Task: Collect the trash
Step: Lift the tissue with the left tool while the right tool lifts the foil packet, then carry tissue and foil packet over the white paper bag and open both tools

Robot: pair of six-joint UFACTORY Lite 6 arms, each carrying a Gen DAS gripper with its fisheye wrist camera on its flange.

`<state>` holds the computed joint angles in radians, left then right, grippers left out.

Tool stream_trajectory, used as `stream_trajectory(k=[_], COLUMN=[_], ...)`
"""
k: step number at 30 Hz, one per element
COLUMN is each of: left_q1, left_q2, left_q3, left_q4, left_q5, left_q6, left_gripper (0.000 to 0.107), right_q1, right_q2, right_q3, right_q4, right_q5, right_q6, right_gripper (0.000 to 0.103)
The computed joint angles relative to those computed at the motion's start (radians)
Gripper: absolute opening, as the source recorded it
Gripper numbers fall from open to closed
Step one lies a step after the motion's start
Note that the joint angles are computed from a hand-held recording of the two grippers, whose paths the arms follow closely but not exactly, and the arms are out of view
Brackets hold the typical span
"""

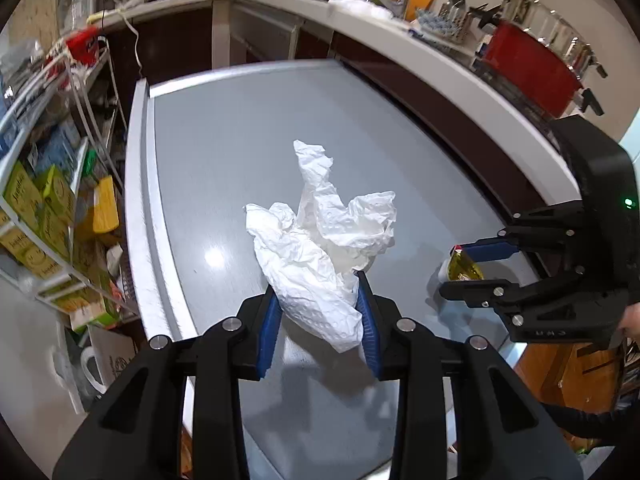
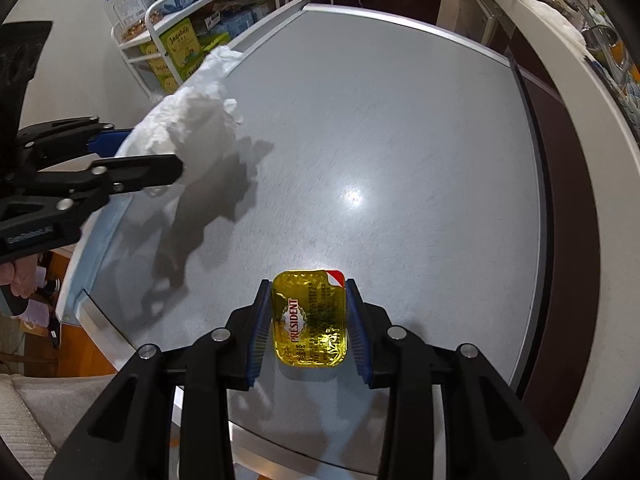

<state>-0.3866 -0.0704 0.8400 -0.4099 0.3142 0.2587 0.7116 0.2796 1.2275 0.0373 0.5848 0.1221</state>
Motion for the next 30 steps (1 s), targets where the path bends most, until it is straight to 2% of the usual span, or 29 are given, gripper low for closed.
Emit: stream_trajectory(k=[9,17,25,30], left_q1=[-0.004,-0.062,-0.211,-0.422], left_q2=[-0.135,-0.27,-0.48,-0.589], left_q3=[0.036,0.053,0.007,-0.089], left_q4=[0.172,0.349,0.503,0.623], left_q5=[0.07,0.136,0.271,0.382], left_q6=[-0.17,-0.354,-0.522,-0.696], left_gripper=[0.036,0.036,0.036,0.036], right_q1=[0.009,0.031,0.139,0.255], right_q2=[-0.185,-0.299,-0.508,-0.615], right_q3=[-0.08,-0.038,-0.102,-0.255], right_q4=[-0.044,-0.102,-0.138,-0.153], right_q5=[0.01,0.079,0.166,0.184], right_q6=[0.078,0.124,0.233,0.365], right_gripper=[0.035,0.035,0.035,0.036])
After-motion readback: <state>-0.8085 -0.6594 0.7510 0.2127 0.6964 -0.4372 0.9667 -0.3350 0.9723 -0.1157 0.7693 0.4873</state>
